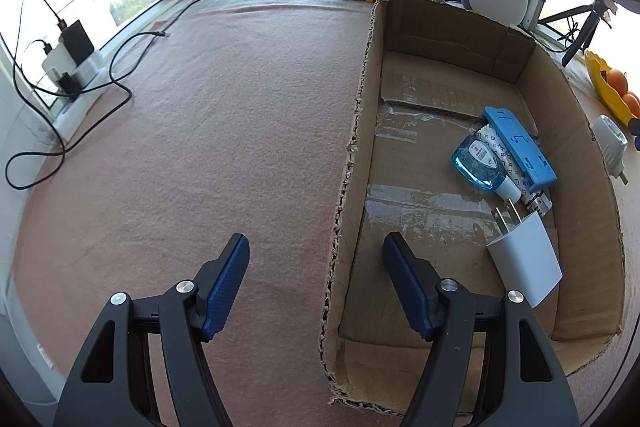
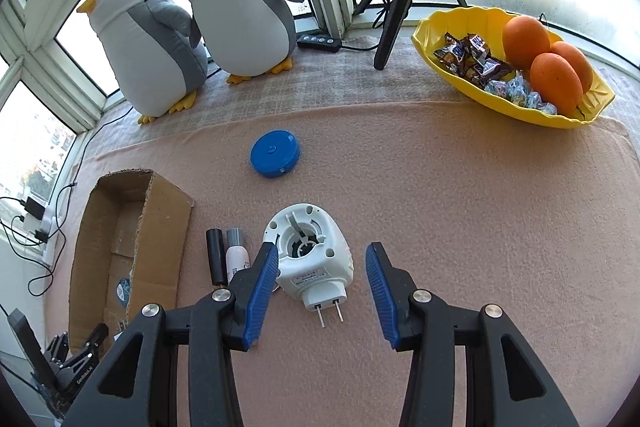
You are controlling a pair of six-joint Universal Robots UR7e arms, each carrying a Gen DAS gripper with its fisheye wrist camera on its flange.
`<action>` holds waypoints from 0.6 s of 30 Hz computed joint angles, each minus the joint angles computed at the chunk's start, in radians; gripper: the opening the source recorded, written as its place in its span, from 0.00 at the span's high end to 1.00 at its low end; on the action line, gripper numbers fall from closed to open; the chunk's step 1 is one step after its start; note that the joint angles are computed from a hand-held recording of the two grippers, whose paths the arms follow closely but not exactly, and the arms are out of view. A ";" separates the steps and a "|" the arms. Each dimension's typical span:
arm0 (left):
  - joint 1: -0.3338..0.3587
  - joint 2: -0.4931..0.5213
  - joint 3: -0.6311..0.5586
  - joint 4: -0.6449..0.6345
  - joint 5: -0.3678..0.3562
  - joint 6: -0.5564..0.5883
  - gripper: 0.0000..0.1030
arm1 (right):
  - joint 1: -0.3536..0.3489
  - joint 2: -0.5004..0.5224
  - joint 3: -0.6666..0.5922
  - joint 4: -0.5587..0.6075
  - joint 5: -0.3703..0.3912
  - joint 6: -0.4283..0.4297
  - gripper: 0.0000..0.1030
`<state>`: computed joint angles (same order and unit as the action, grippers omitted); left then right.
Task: Organize rigid objects
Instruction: 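Move the right tool to the white plug-in device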
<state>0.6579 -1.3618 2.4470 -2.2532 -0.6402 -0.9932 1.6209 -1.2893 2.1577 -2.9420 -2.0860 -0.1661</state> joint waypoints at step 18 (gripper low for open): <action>0.000 -0.002 0.001 0.001 0.001 0.001 0.31 | -0.043 0.056 -0.066 0.095 0.006 0.029 0.63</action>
